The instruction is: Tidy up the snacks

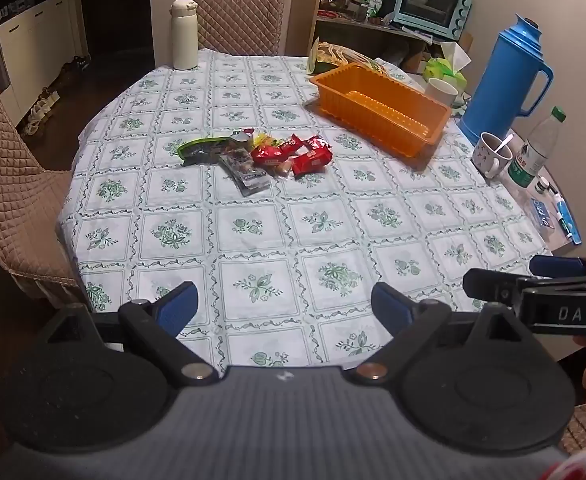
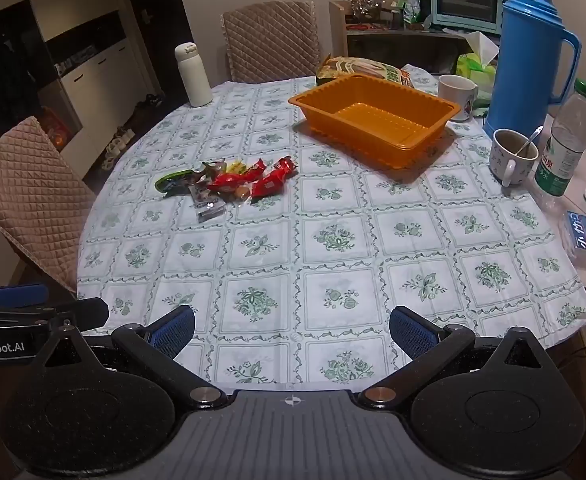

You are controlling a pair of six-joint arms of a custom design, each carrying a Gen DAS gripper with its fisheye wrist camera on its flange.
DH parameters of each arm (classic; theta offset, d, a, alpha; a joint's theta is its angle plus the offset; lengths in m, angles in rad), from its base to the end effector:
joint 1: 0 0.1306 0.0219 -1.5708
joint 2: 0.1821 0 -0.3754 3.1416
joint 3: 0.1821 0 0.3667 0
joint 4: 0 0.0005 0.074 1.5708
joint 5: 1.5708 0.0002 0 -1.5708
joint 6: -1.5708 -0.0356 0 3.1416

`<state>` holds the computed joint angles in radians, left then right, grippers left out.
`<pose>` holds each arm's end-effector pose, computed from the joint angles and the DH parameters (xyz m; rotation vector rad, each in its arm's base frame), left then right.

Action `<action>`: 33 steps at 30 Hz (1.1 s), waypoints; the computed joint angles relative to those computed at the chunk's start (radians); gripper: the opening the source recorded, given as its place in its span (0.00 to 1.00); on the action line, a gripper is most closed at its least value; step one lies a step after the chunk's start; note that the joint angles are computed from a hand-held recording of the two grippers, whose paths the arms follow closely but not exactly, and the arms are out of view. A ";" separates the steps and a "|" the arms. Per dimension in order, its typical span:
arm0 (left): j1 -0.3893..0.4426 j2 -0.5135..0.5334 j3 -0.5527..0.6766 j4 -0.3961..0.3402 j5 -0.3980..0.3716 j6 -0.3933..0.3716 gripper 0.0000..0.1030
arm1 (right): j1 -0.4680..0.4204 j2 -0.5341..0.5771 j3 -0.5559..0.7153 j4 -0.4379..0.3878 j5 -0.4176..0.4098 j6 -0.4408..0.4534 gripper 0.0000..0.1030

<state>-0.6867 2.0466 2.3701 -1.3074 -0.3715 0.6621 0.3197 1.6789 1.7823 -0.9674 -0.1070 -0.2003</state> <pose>0.5170 -0.4078 0.4549 -0.1093 2.4592 -0.1030 0.5353 0.1807 0.4448 -0.1953 2.4538 0.3607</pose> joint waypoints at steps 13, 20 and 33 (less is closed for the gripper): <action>0.000 0.002 0.004 -0.001 0.002 0.001 0.90 | -0.002 0.009 0.012 -0.004 0.001 0.003 1.00; 0.000 0.004 0.008 -0.006 0.004 0.001 0.90 | -0.003 0.009 0.008 -0.001 0.002 0.007 1.00; 0.016 0.007 -0.012 0.019 0.011 -0.006 0.90 | -0.003 0.024 0.018 0.007 -0.002 0.014 1.00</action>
<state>-0.6711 2.0531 2.3581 -1.2880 -0.3610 0.6562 0.3170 1.7032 1.8003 -0.9601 -0.1089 -0.1860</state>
